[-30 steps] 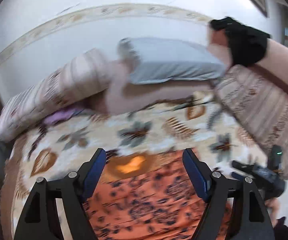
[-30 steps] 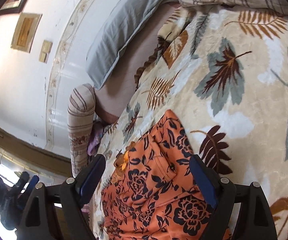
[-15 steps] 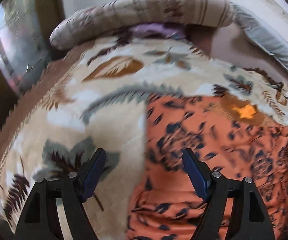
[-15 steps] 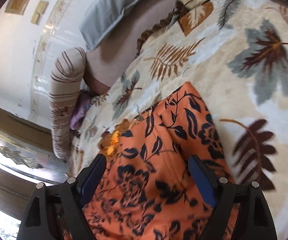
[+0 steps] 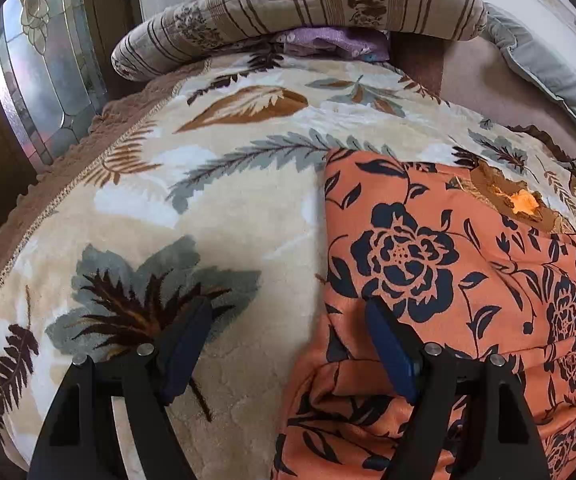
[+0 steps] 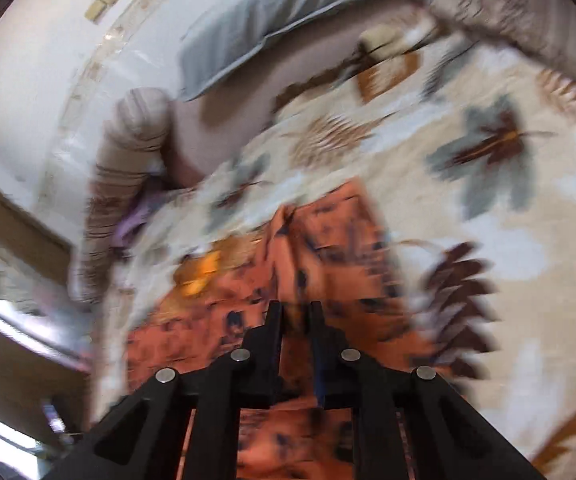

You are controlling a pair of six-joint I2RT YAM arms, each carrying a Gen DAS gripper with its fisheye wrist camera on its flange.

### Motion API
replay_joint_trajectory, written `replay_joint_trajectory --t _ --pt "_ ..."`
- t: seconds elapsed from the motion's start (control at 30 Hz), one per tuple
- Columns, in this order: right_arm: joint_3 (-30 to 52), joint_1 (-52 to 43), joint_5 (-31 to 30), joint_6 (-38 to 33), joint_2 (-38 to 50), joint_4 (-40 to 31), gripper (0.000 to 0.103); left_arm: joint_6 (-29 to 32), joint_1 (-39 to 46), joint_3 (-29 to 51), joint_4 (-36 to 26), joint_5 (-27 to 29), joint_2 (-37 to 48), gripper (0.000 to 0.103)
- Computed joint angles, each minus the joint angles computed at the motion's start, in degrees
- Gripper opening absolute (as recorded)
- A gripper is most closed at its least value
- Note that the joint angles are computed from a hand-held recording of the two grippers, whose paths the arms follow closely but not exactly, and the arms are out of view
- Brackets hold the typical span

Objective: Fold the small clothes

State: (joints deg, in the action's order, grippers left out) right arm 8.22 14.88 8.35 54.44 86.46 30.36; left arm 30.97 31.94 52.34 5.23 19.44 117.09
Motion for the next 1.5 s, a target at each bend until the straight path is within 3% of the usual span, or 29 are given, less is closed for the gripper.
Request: replay_joint_trajectory --t 0.07,0.13,0.23,0.33,0.4,0.5,0.57,0.6,0.67,0.73,0.83,0.9,0.97,1.0,1.03,1.1,1.2,1.33,1.5 --pt "1.7 -6.1 -6.5 -0.1 7.9 1.2 0.017 -0.3 -0.4 0.4 -0.1 -1.1 0.5 0.079" --pt "-1.8 -11.9 -14.4 2.7 13.5 13.9 0.017 -0.4 -0.2 -1.3 2.2 -0.6 -1.0 0.079" --pt "-3.2 -10.7 -14.1 0.7 8.5 16.2 0.017 0.1 0.8 -6.1 7.3 5.3 -5.5 0.079" --pt "-1.6 -4.6 -15.7 -0.7 9.3 19.9 0.017 2.7 0.9 -8.2 7.0 11.1 -7.4 0.079" --pt "2.5 0.1 -15.3 -2.8 11.8 17.9 0.017 5.1 -0.4 -7.7 4.3 12.0 -6.8 0.079" --pt "10.3 5.3 -14.2 -5.6 17.1 10.5 0.017 6.5 -3.6 -6.8 3.6 7.0 -4.2 0.079" --pt "17.5 6.1 -15.8 -8.7 20.7 -1.8 0.017 6.7 -5.4 -3.9 0.6 1.3 -1.3 0.079" --pt "20.4 5.8 -17.3 -10.0 22.9 -6.9 0.016 6.5 -5.2 -0.3 -3.8 -0.3 1.2 0.082" --pt "20.6 3.8 -20.8 -9.8 23.6 -6.9 0.016 5.9 -3.4 3.7 -9.7 1.9 2.5 0.081" --pt "20.9 1.3 -23.0 -10.4 20.9 -10.6 0.016 4.7 -2.6 3.7 -8.2 0.8 1.5 0.081" --pt "18.3 -1.3 -19.4 -11.4 16.9 -7.0 0.018 3.3 -1.0 5.8 -10.8 7.2 1.2 0.081" --pt "17.7 -4.7 -20.1 -10.1 17.8 -1.4 0.018 3.2 -0.9 6.0 -11.4 11.7 0.6 0.081" --pt "18.7 -6.9 -20.7 -9.3 21.0 1.8 0.018 2.5 -2.9 3.8 -6.6 9.3 -0.1 0.081" --pt "20.7 -6.9 -19.6 -9.5 22.8 -0.2 0.019 1.8 -4.1 3.5 -4.8 6.5 0.7 0.081" --pt "23.4 -7.2 -18.1 -10.3 25.6 -3.4 0.019 1.1 -5.2 4.9 -4.9 3.3 2.5 0.081" --pt "25.3 -8.0 -18.2 -10.2 29.7 -2.5 0.020 0.0 -6.0 8.3 -8.1 0.0 5.9 0.082" --pt "23.4 -6.7 -17.0 -10.3 27.1 1.0 0.021 -0.4 -4.7 8.6 -9.8 2.6 4.6 0.081" --pt "22.5 -1.8 -22.5 -10.2 27.3 9.8 0.021 1.9 -3.8 5.3 -9.5 5.8 1.1 0.081" --pt "31.7 6.7 -23.3 -12.5 34.6 3.3 0.021 4.3 -5.5 3.9 -8.3 3.4 1.5 0.081"
